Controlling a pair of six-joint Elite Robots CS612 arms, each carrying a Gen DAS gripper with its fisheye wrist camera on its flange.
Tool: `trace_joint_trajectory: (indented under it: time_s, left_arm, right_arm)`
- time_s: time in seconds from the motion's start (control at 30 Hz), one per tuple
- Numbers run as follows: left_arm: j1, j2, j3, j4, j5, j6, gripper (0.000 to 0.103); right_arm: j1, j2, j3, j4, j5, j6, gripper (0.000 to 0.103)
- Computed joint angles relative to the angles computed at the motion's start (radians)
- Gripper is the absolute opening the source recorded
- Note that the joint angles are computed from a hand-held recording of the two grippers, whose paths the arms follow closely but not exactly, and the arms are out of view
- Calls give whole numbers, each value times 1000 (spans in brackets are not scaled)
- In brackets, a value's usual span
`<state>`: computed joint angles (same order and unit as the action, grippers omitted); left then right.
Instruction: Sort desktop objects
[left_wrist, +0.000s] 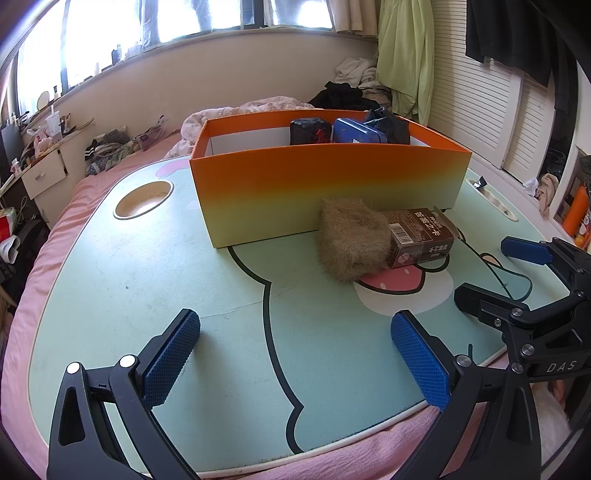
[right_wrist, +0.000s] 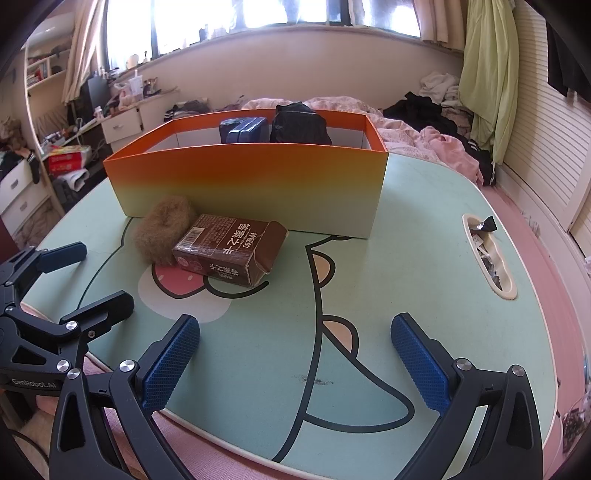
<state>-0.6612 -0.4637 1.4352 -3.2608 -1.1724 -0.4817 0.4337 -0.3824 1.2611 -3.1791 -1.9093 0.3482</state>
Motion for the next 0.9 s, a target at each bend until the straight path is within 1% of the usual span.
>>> trace_joint_trajectory:
  time_s: [0.9]
  left_arm:
    - [3, -1, 3, -10, -17, 25, 103]
  right_arm:
    - [2, 2, -7, 4, -1, 0, 103]
